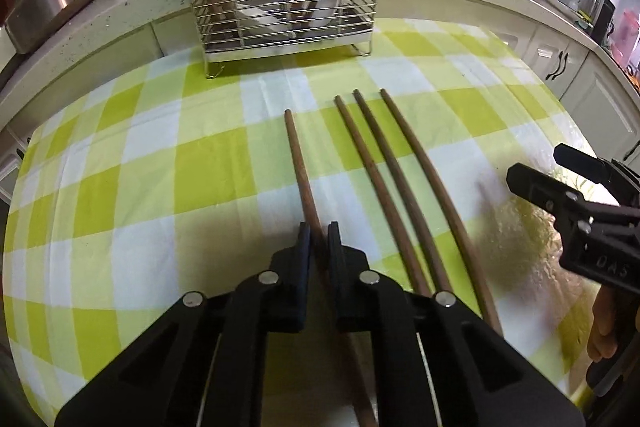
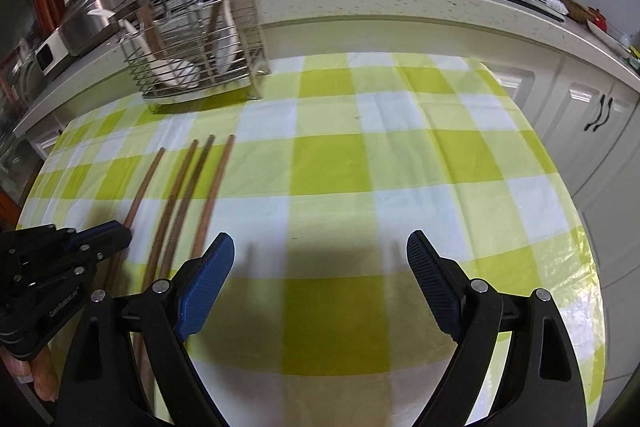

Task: Organize utensils
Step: 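Return both grippers to the remaining chopsticks and grasp one each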

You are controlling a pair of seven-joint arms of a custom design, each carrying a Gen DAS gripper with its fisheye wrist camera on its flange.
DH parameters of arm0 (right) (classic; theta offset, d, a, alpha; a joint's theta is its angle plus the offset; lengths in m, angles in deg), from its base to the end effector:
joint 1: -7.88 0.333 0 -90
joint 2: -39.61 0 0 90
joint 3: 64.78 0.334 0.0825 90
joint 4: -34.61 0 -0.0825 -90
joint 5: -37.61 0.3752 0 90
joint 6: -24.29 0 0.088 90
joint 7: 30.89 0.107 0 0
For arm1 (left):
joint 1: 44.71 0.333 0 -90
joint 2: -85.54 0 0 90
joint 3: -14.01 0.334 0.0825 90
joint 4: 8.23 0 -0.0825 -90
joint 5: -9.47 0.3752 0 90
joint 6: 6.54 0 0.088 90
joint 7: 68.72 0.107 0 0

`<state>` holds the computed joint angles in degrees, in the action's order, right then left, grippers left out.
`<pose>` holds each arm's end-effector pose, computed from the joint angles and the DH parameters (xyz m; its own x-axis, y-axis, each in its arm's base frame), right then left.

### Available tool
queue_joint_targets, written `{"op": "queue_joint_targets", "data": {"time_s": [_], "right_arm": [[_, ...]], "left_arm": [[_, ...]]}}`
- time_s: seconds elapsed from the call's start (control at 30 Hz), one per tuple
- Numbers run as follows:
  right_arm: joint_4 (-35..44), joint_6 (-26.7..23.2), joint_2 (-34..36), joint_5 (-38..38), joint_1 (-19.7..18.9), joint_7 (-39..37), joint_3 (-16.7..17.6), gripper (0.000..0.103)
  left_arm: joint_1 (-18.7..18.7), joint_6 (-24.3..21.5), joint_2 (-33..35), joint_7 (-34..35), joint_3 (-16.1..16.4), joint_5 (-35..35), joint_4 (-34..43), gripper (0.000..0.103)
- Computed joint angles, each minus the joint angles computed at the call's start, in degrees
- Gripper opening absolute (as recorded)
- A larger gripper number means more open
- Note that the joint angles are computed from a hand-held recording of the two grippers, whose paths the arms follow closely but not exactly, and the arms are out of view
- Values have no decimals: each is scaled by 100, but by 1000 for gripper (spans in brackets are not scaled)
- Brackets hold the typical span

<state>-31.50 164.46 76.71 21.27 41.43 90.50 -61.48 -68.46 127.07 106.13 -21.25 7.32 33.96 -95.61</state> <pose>0.6382 0.4587 0.5122 0.2598 -0.9609 -0.0962 -0.7713 -0.1465 -0.6194 0.6159 -0.3387 0.5236 0.0024 -1.0000 -0.0014 -0.8501 -0.0013 -0.5266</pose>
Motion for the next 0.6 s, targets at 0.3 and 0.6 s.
{"op": "queue_joint_targets", "data": {"time_s": [0.3, 0.6], "right_arm": [[726, -436, 391, 12, 234, -205, 3, 82], [1671, -1084, 958, 100, 460, -382, -96, 71]], "left_arm": [[141, 162, -212, -206, 27, -9, -330, 8], [254, 272, -293, -266, 9, -17, -468, 8]]}}
